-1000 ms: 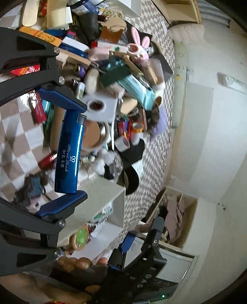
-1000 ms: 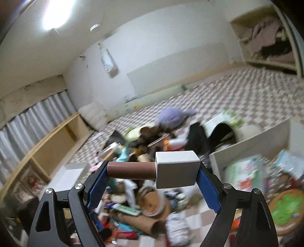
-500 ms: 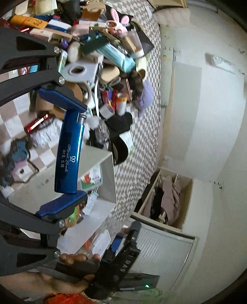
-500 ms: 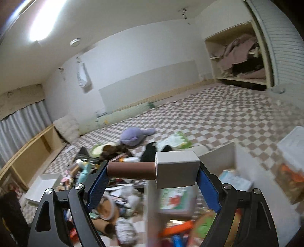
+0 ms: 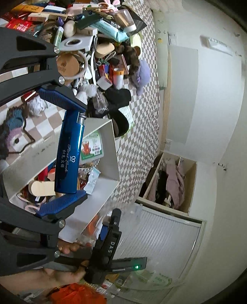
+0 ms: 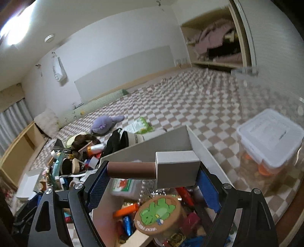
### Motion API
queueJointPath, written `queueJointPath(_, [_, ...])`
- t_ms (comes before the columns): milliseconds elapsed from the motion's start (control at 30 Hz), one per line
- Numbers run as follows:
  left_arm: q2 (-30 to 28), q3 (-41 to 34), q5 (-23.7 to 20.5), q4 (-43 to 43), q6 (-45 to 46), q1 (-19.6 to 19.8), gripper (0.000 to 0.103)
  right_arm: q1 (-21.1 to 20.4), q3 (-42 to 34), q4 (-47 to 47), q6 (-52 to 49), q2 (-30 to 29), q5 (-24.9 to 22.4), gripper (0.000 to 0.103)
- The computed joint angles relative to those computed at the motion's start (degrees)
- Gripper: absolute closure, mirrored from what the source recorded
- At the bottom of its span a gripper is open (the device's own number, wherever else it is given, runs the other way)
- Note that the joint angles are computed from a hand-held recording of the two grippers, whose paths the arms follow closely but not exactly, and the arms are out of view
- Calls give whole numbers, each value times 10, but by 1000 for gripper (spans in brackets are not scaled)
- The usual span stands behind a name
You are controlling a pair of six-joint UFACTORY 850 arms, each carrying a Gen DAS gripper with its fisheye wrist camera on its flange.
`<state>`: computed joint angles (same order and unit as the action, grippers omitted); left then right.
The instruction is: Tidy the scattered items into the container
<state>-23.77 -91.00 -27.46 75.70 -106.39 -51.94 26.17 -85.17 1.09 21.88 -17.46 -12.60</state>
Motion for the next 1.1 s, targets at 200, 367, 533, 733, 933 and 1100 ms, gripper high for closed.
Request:
queueJointPath(200, [-31, -43, 11, -43, 55, -5, 20, -13, -25, 101, -111, -25, -58, 16])
queueJointPath(367, [-60, -84, 21, -100, 131, -8, 20, -18, -31, 87, -115, -35, -95, 16])
queueJointPath(533, [-93, -129, 29, -169, 214, -11, 20, -27, -27, 99, -129, -39, -121, 16])
queueJointPath(733, [-125, -176, 28, -260, 323, -14, 19, -33, -27, 113, -141, -46, -141, 16])
queueJointPath(933, [-148, -210, 24, -353, 415, -12, 20, -32, -36, 107, -143, -54, -159, 16])
queueJointPath(1100, [-168, -238, 16, -422, 481, -7, 19, -32, -50, 115, -150, -64, -173, 16])
